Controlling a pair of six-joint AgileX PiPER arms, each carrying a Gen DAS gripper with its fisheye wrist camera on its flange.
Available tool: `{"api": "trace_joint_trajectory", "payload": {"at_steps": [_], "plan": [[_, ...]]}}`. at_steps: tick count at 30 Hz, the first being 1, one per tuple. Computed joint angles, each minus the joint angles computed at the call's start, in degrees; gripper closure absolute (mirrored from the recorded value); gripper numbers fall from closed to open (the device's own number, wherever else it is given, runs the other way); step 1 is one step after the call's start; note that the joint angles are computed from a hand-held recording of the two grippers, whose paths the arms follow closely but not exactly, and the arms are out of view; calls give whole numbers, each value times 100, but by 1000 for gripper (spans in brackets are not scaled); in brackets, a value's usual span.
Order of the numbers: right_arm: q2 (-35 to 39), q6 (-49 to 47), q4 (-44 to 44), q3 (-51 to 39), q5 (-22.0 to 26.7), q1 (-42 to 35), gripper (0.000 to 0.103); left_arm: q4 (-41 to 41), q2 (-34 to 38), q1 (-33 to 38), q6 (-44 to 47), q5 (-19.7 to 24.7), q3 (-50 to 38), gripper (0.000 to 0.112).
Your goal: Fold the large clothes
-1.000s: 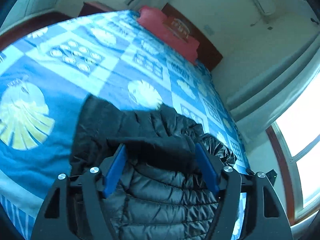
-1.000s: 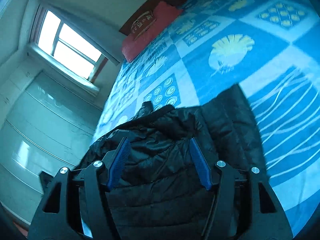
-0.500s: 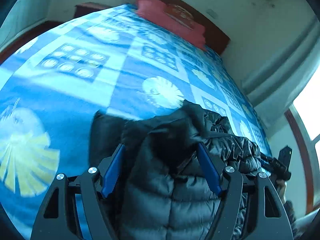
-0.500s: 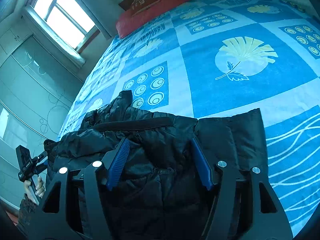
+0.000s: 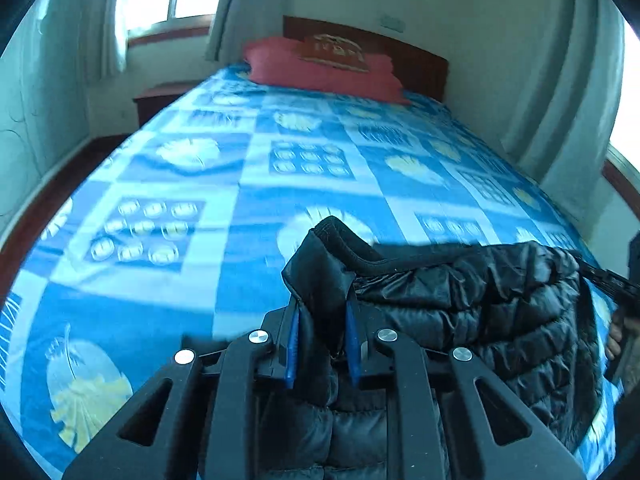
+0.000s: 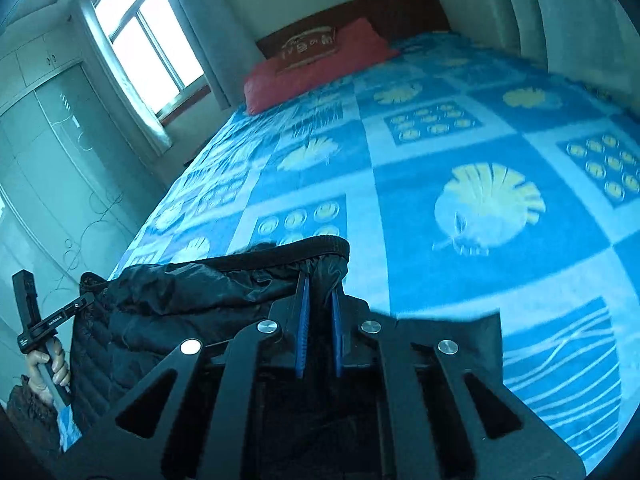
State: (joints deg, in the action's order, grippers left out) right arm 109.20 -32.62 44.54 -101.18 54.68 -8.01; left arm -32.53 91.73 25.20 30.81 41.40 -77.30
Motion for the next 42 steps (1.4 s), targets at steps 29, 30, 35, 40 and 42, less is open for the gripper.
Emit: {"api": "trace_joint_trajectory", "payload": {"at_steps": [29,30,35,40,42], "plan": [[630,1846,-1637,-213,-828,309,48,-622,996,591,-707,448,-551,61],[393,1725,-1618,9,-958,389,48,-470,812,483,-760,338,-478,61],[-226,1196,-1005,572,-1017,935,48,-642,362,-42,-1006,195,-208,61],[-64,1510,-1390,276,-1014,1878,48,-413,367,-1427,-1409,-247,-48,61],[72,1733,-1760,139,-1137,2208,48,-312,580,-1764,-1615,-365,-133,61]]}}
